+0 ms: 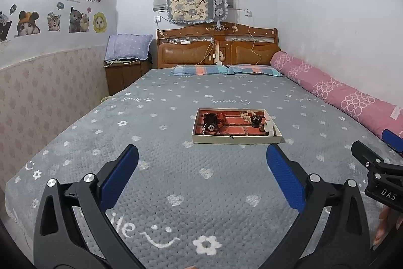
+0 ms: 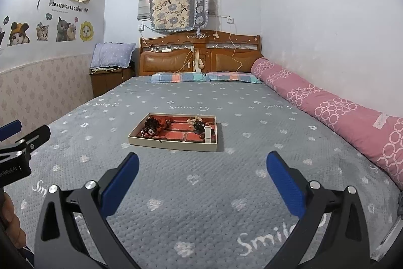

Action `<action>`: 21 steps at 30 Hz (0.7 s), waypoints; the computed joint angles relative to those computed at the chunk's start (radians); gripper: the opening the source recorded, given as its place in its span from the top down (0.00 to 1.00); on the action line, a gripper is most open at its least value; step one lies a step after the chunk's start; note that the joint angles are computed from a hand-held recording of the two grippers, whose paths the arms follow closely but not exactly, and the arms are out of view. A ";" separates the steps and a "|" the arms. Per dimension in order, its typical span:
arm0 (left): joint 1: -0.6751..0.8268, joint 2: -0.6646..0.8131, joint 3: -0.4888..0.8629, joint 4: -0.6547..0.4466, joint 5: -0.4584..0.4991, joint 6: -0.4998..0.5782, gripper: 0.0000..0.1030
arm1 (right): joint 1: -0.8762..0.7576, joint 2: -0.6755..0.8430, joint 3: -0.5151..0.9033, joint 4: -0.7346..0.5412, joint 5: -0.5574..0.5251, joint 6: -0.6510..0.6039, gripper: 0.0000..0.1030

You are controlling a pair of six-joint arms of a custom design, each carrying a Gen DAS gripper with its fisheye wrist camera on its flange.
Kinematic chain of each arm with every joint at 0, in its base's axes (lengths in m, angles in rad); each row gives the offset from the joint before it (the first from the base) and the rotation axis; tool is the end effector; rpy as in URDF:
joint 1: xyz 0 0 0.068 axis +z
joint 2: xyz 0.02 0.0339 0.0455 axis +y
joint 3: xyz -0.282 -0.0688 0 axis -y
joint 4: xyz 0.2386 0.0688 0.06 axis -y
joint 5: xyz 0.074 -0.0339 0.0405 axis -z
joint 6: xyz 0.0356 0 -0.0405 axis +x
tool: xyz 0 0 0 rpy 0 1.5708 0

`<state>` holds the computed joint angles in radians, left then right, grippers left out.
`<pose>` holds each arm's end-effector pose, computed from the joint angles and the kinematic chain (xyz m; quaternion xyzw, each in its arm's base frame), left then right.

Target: Organize jewelry

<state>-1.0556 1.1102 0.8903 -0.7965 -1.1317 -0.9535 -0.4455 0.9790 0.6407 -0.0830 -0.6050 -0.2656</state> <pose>0.1204 -0.1473 0.2968 -0.1051 0.8183 0.0817 0.5591 0.1909 -0.0687 0.2827 -0.0893 0.8125 0.0538 0.5735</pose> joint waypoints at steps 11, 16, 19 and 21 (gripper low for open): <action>-0.031 0.025 0.027 -0.056 -0.031 -0.059 0.05 | -0.024 -0.042 0.003 -0.015 -0.016 0.010 0.04; -0.045 0.034 0.045 -0.085 -0.049 -0.079 0.05 | -0.034 -0.059 0.000 -0.012 -0.023 0.018 0.04; -0.047 0.034 0.050 -0.095 -0.056 -0.085 0.05 | -0.038 -0.072 -0.002 -0.007 -0.023 0.023 0.04; -0.050 0.033 0.052 -0.103 -0.057 -0.093 0.05 | -0.040 -0.075 0.000 -0.011 -0.026 0.024 0.04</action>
